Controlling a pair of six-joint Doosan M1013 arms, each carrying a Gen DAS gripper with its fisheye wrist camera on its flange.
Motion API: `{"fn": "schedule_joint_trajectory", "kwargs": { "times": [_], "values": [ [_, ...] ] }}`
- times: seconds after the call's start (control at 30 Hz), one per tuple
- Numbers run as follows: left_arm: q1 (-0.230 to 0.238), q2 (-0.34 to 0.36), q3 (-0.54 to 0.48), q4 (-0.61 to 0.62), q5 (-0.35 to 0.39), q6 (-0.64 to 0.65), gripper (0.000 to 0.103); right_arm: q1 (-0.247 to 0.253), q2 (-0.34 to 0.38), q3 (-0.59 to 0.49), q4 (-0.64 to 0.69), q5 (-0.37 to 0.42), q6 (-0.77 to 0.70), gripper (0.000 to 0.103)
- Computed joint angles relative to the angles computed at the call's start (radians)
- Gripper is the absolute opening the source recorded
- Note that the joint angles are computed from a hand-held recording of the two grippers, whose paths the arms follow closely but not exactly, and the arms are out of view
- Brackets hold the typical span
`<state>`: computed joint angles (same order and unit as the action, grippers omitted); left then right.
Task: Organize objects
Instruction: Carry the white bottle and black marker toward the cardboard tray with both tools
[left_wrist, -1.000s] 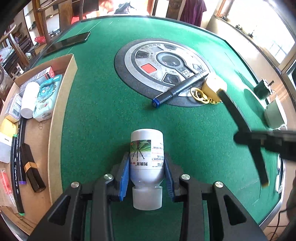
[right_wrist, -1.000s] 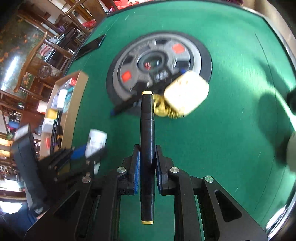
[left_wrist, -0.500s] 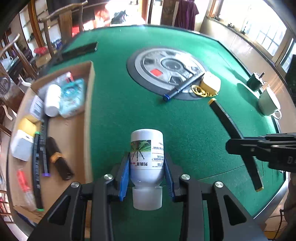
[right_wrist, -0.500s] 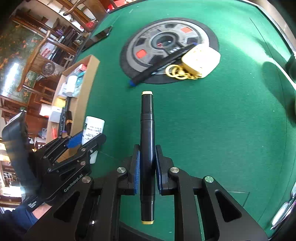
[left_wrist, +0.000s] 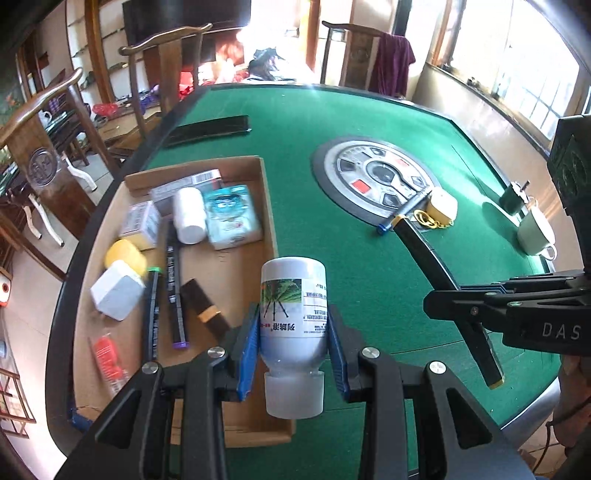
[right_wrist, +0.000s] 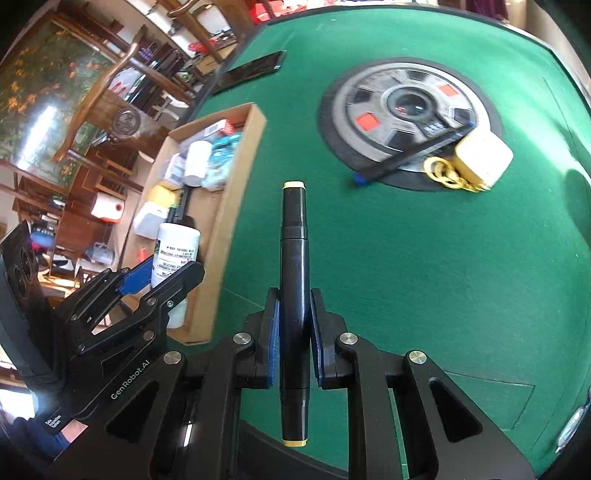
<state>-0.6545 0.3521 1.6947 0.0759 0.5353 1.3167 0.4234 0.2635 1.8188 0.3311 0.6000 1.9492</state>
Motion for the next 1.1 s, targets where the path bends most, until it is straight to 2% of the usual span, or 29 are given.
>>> {"fn": "schedule_joint_trajectory", "kwargs": {
  "times": [0.4, 0.63, 0.87, 1.1],
  "values": [
    [0.100, -0.049, 0.065, 0.040, -0.011, -0.109, 0.034, 0.072, 0.087, -0.127, 0.043, 0.042, -0.072, 0.014],
    [0.144, -0.058, 0.084, 0.040, -0.007, -0.112, 0.034, 0.101, 0.140, -0.189, 0.067, 0.071, -0.089, 0.014],
    [0.173, -0.043, 0.073, -0.038, 0.005, -0.020, 0.034, 0.116, 0.185, -0.248, 0.009, 0.113, -0.015, 0.014],
    [0.171, -0.012, 0.042, -0.179, 0.032, 0.162, 0.034, 0.117, 0.223, -0.297, -0.071, 0.153, 0.088, 0.014]
  ]
}}
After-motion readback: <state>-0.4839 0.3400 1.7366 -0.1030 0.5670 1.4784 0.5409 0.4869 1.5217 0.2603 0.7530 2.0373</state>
